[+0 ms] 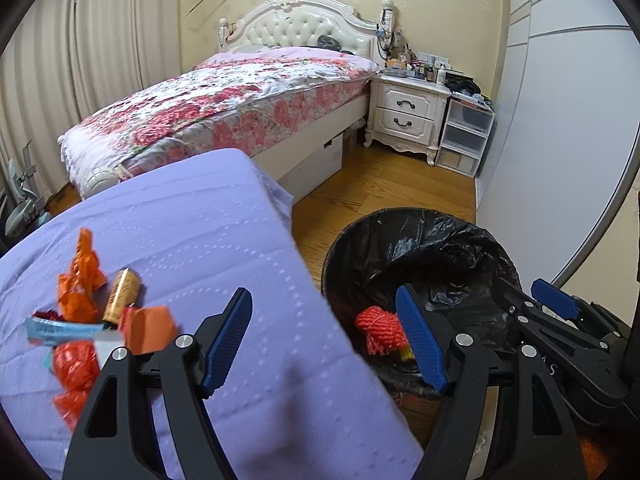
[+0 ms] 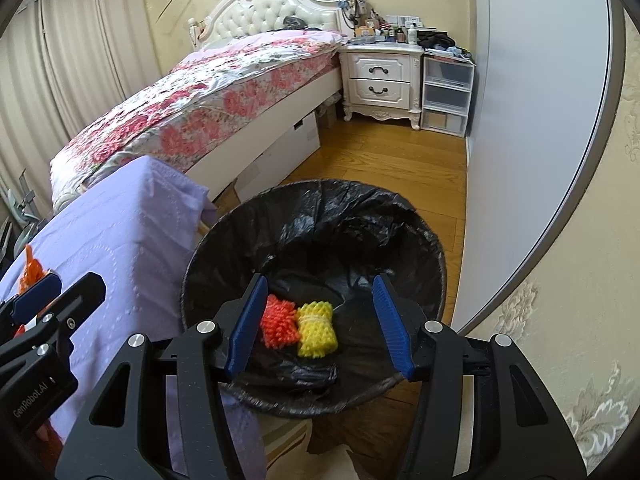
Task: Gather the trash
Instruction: 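Open both grippers to drop the mesh nets into the bin, then grasp the white crumpled tissue with the left gripper while the right gripper returns to the pile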
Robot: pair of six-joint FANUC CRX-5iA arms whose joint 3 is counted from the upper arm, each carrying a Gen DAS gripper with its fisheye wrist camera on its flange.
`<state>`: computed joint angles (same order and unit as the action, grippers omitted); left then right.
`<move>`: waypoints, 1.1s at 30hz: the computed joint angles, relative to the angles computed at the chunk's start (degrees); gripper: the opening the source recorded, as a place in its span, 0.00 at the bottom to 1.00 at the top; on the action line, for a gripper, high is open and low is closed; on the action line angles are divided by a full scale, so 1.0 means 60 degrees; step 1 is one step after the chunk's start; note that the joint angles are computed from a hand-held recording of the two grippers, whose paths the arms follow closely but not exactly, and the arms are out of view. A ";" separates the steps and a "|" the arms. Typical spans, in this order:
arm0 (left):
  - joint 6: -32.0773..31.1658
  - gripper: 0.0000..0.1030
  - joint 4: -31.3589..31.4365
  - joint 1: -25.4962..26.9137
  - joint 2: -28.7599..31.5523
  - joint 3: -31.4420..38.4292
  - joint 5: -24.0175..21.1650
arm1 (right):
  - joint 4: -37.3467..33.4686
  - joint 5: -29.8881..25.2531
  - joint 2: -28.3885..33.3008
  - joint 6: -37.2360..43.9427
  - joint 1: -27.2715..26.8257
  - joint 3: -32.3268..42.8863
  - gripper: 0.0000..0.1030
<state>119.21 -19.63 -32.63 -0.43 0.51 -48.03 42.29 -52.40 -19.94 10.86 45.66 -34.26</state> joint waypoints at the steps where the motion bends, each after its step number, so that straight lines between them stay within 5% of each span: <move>1: 0.0116 0.70 -0.0078 -0.0016 -0.0138 -0.0109 -0.0050 | 0.0001 -0.0069 -0.0044 -0.0039 0.0126 -0.0024 0.52; 22: 0.2355 0.70 -0.2016 -0.0251 -0.3062 -0.2110 -0.1760 | 0.0224 -0.0912 -0.0550 -0.0584 0.3231 -0.0287 0.52; 33: 0.1783 0.70 -0.1253 0.0785 -0.3641 -0.3058 -0.1741 | 0.0172 -0.0669 -0.0136 -0.0429 0.3802 -0.0096 0.52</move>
